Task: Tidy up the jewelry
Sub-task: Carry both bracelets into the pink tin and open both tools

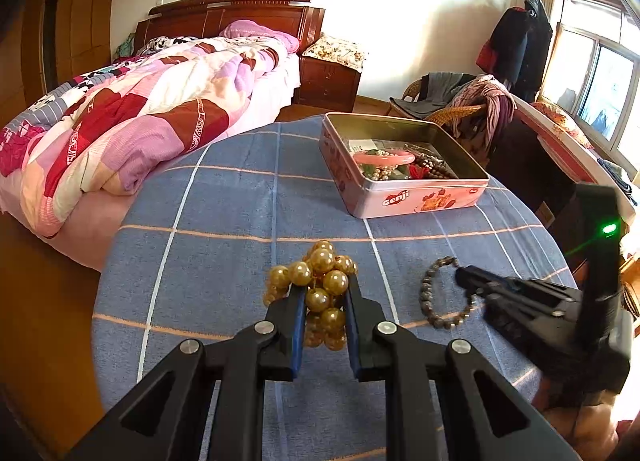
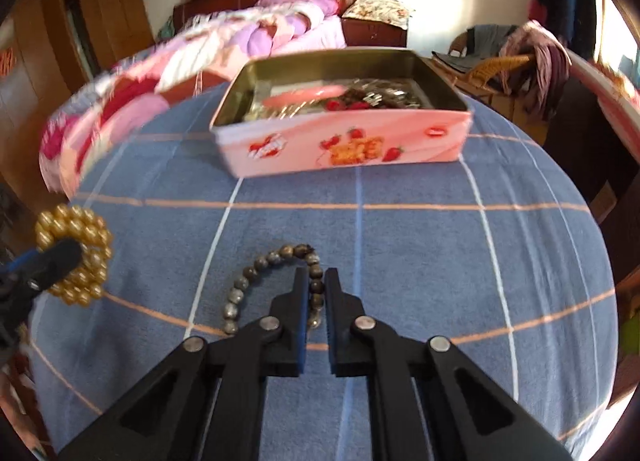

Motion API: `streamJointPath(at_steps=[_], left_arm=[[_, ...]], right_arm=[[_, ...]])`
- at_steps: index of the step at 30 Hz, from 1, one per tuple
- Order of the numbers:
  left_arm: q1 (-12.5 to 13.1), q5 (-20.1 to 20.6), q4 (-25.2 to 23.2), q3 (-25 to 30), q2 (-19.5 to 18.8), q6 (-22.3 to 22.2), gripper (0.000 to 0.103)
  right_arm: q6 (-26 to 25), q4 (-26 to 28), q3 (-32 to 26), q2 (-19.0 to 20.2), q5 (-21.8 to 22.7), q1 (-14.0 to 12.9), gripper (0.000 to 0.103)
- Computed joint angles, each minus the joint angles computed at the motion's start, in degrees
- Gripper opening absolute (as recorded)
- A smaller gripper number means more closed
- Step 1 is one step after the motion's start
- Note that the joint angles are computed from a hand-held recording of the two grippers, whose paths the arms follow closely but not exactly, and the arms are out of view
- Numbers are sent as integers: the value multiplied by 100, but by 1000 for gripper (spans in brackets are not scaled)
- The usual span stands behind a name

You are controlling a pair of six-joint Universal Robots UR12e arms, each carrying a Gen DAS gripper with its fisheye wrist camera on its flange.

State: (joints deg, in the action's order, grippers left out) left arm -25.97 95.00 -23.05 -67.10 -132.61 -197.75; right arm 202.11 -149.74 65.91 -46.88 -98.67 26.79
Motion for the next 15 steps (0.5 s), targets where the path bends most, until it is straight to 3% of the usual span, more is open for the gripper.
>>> streamJointPath(at_steps=[8,15], left_arm=[[-15,-57,50,65,-27,23,17],[-68,121,-20,209,-77,179,17]], right_arm=[[156,-757,306,-254,-225,-2,10],[-178,-1079,254,-261,-675,79,10]])
